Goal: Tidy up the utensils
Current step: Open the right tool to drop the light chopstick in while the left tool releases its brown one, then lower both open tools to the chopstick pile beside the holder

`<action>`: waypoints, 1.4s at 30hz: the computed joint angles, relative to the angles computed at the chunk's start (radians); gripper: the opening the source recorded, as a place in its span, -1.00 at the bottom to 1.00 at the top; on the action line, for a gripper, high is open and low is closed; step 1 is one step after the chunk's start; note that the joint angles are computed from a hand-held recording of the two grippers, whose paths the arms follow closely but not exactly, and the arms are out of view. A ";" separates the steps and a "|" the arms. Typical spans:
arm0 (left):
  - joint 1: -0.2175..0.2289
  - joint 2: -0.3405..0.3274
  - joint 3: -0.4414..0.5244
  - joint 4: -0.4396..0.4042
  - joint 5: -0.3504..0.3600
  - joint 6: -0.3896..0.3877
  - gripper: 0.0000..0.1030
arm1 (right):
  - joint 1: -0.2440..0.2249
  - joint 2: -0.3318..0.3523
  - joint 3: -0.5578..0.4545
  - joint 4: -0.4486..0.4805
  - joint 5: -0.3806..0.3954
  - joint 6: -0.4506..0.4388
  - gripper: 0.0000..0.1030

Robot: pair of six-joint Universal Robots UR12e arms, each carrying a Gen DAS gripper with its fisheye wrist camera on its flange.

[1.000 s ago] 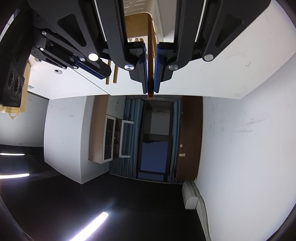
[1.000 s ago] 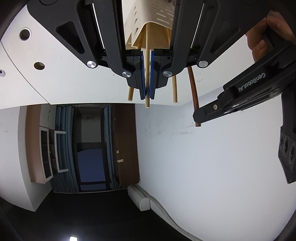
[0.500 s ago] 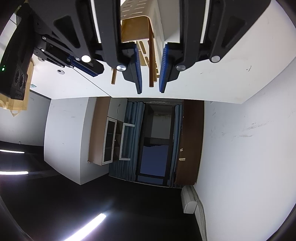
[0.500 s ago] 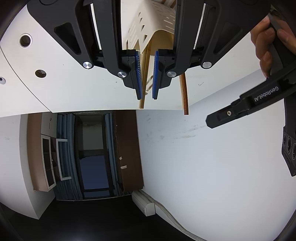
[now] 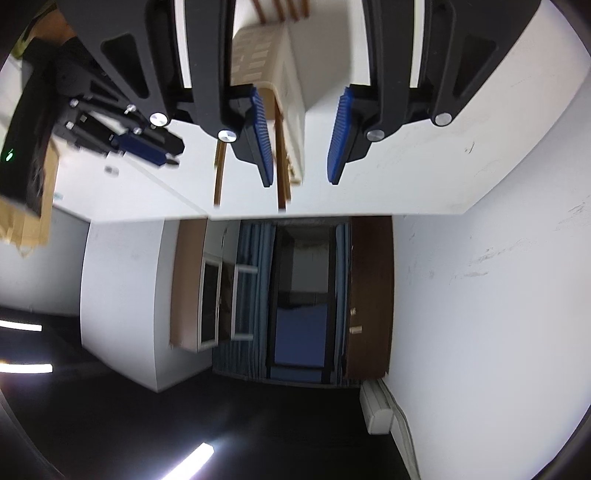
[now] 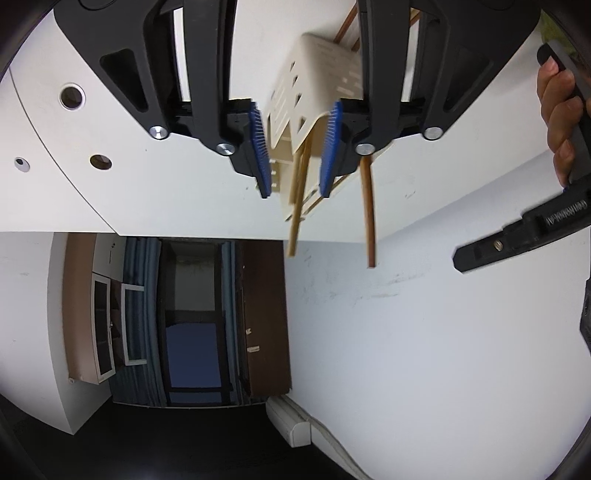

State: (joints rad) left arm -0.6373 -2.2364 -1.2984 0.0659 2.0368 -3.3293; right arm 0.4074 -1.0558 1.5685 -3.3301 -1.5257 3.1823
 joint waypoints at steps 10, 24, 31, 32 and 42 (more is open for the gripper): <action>0.013 0.031 -0.034 -0.212 -0.030 -0.055 -0.29 | 0.023 -0.029 0.038 0.115 0.004 -0.008 -0.28; 0.049 0.031 -0.041 -0.434 -0.122 -0.133 -0.29 | 0.035 -0.013 0.032 0.272 -0.013 0.011 -0.17; 0.066 0.029 -0.047 -0.498 -0.192 -0.162 -0.29 | 0.035 -0.003 0.013 0.391 0.015 0.022 -0.09; 0.067 0.026 -0.046 -0.508 -0.190 -0.164 -0.29 | 0.035 -0.001 0.011 0.405 0.016 0.023 -0.09; 0.088 0.003 -0.023 -0.605 -0.270 -0.174 -0.29 | 0.043 0.026 -0.020 0.535 0.031 0.029 -0.09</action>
State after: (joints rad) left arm -0.5491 -2.2335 -1.3215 -0.5392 1.7667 -3.5035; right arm 0.4503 -1.0298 1.5488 -2.7954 -1.4950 3.2117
